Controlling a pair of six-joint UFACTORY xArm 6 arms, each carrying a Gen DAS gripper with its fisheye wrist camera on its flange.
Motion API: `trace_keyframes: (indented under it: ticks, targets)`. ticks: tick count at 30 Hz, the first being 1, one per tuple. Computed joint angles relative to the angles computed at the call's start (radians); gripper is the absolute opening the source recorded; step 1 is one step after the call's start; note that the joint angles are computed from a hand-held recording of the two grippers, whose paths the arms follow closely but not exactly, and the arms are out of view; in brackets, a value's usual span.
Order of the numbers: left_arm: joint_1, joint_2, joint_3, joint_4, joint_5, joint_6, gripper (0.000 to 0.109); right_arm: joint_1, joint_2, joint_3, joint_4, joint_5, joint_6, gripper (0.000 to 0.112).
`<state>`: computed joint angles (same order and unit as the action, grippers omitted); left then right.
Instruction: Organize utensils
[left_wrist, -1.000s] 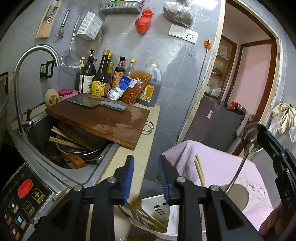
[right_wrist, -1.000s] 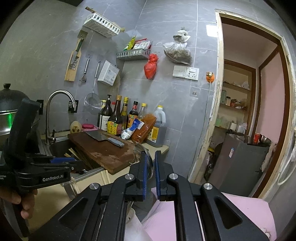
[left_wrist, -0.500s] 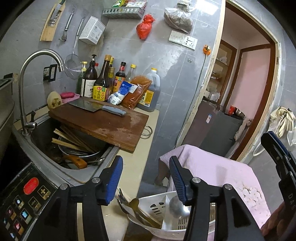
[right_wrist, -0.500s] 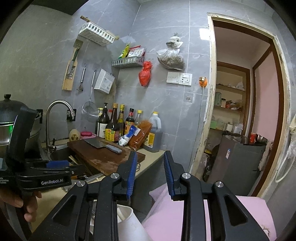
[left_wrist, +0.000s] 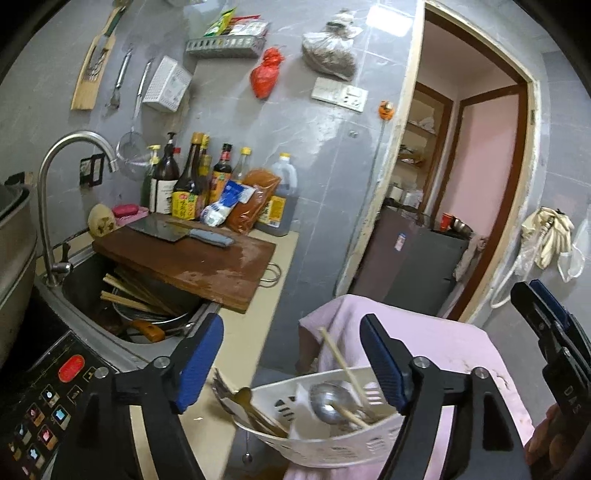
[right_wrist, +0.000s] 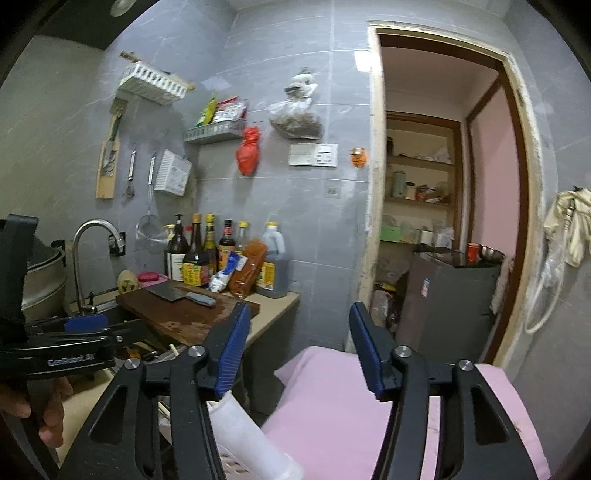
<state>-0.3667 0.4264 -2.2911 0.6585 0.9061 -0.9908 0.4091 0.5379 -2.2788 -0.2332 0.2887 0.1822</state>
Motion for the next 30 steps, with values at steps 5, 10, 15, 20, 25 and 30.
trace_keyframes:
  ticks: [5,10,15,20,25,30]
  targets:
    - [-0.043,0.039,-0.092,-0.026,0.028,0.042,0.088,-0.046,-0.146,0.191,-0.093,-0.028,0.124,0.064]
    - [-0.103,0.092,-0.210,-0.028,0.080,0.057,0.099,-0.098,-0.313,0.395,-0.130,-0.046,0.180,0.075]
    - [-0.175,0.093,-0.242,0.009,0.118,0.030,0.101,-0.150,-0.475,0.583,-0.111,-0.054,0.183,0.085]
    - [-0.251,0.045,-0.194,0.068,0.157,-0.014,0.102,-0.198,-0.633,0.756,-0.035,-0.036,0.126,0.090]
    - [-0.319,-0.046,-0.073,0.106,0.191,-0.063,0.102,-0.233,-0.769,0.901,0.025,-0.012,0.093,0.094]
    - [-0.380,-0.124,0.038,0.131,0.232,-0.095,0.102,-0.257,-0.896,1.034,0.097,0.031,0.045,0.095]
